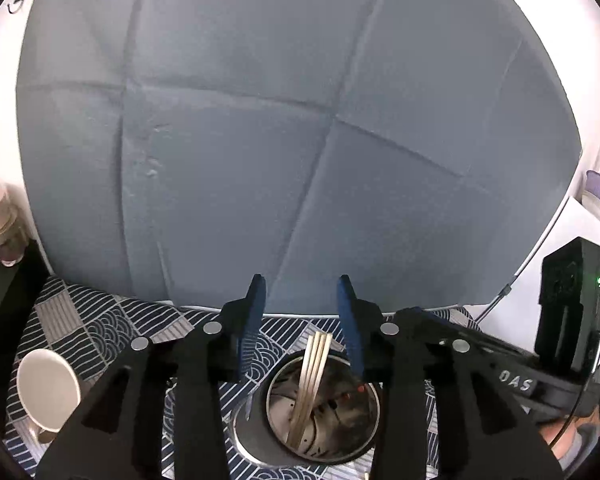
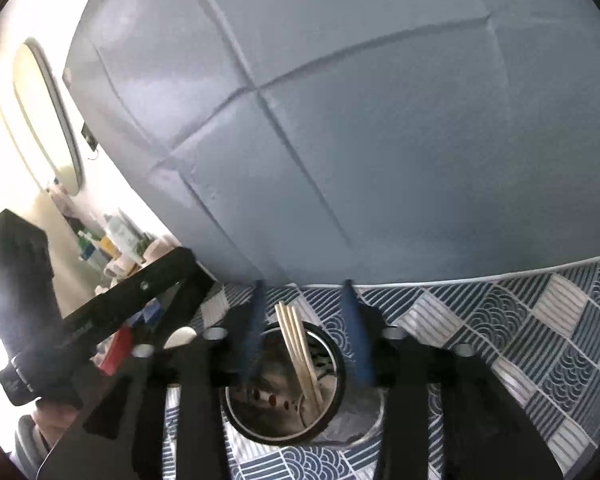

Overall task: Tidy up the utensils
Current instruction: 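Move both open tools back down toward the remaining chopsticks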

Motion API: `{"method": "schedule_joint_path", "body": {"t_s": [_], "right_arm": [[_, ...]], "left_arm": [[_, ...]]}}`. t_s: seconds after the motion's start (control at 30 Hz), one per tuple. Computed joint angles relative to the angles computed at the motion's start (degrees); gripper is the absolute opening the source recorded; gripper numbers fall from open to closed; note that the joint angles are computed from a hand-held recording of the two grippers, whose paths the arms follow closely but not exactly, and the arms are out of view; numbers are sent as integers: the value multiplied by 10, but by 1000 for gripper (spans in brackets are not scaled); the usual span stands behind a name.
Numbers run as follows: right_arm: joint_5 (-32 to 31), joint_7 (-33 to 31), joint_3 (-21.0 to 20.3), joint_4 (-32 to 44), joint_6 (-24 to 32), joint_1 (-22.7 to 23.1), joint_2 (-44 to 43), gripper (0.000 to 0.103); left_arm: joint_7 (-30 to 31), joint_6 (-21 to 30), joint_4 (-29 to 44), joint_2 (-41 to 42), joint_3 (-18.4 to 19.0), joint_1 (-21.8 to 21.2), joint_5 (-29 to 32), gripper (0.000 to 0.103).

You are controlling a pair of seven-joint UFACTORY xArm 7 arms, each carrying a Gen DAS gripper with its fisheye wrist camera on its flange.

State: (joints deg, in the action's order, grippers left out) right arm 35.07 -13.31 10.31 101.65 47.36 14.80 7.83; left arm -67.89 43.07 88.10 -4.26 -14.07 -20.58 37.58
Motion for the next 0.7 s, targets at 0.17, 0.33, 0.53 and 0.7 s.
{"method": "schedule_joint_path", "body": {"t_s": [0.17,0.33,0.53,0.7], "right_arm": [[-32,10,-6,-23,0,4,-28,56],[-53,28,-13,-56,-9,8,-58,70],[-81,64,-24,-109,-21,9,-100,85],[-111,91,-33,-127,11,5,-119,86]], "left_arm": [[-15,25,-15,-22,-7,0,-15,70],[-56,30,-50,-53,-19,12,-23,78],[-59,58,-73,-78,-37,27,-37,96],[-38,85,-90,-92,-45,23,-64,97]]}}
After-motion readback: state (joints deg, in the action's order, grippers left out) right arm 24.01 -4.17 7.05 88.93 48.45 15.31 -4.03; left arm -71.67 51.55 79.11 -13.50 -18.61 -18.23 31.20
